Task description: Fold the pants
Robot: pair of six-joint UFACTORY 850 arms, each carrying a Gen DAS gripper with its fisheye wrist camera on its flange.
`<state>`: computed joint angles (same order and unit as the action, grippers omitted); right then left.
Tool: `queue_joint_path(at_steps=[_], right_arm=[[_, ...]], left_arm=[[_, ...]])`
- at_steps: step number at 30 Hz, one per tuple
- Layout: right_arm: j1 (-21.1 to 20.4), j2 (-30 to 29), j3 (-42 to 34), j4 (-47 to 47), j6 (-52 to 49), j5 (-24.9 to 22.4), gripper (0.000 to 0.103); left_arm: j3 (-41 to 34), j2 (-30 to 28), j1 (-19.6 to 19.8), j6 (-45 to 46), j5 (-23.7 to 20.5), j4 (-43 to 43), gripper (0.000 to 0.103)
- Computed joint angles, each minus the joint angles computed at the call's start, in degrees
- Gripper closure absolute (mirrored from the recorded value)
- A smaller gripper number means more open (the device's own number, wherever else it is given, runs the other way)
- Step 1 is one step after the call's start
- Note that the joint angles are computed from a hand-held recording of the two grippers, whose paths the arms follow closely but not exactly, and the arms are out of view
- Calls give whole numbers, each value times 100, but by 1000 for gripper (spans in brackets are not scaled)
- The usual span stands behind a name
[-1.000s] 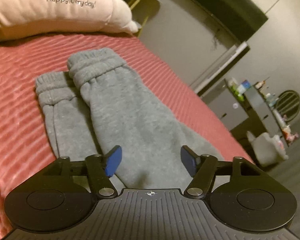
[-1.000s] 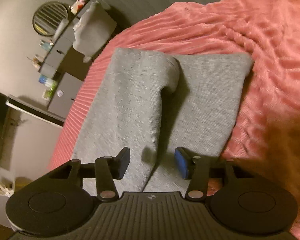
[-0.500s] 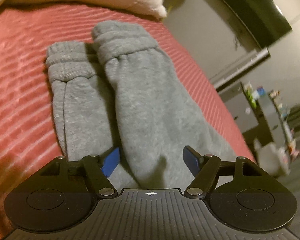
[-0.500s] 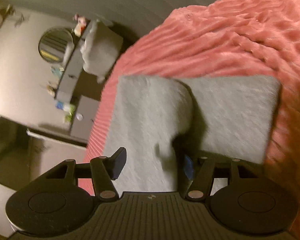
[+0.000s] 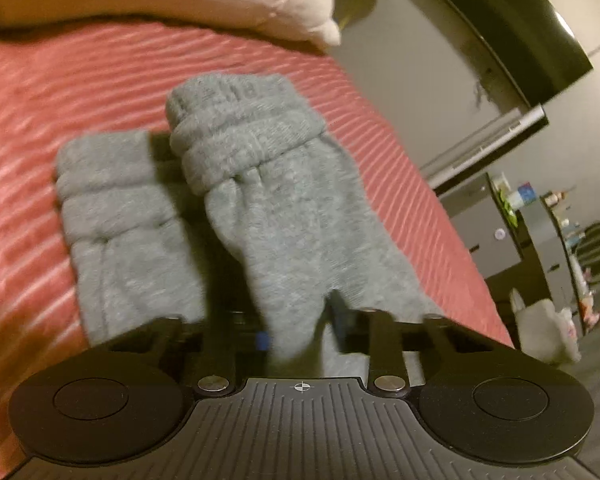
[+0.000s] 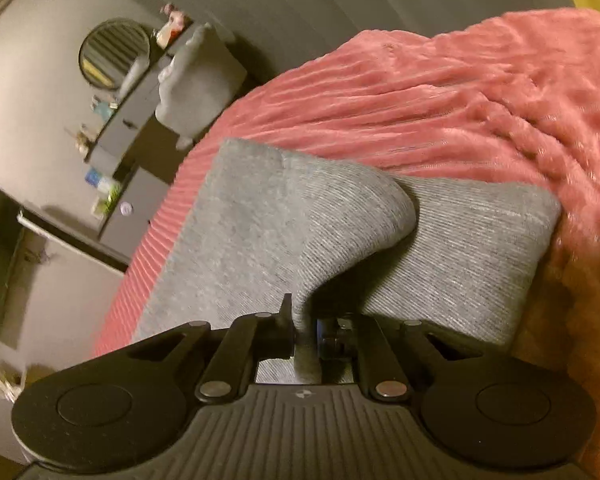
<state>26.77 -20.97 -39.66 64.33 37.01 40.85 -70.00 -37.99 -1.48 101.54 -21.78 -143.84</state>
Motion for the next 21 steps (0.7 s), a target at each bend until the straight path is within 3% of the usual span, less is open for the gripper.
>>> queue_joint_path(at_steps=[1, 4, 6, 8, 10, 12, 14, 16, 19, 21], right_arm=[[-29, 20, -31, 49, -59, -86, 93], [-242, 123, -248, 438, -886, -680, 98], [-348, 226, -451, 979, -1933, -905, 98], [-334, 465, -485, 947, -2224, -645, 98], [-197, 851, -296, 468, -1861, -22, 98], [8, 1199, -91, 332, -1873, 588, 98], [244, 1414, 108, 555, -2134, 1111, 98], [389, 1470, 317, 798, -2243, 1288, 98], [338, 1153, 372, 1458, -2620, 586, 97], [181, 756, 156, 2214, -3470, -179, 97]], left_arm=[[-67, 9, -9, -59, 100, 100, 90], [-210, 121, 26, -372, 94, 502, 92], [-104, 376, 59, 134, -322, -11, 93], [163, 704, 125, 392, -952, -348, 93], [511, 1012, 194, 657, -1486, -546, 93], [869, 1261, 220, 1142, -1735, -677, 93], [1100, 1343, 215, 1663, -1452, -799, 92], [1180, 1207, 205, 1719, -892, -744, 90], [1015, 765, 116, 1372, 82, -458, 88], [957, 603, 10, 1819, 382, -995, 83]])
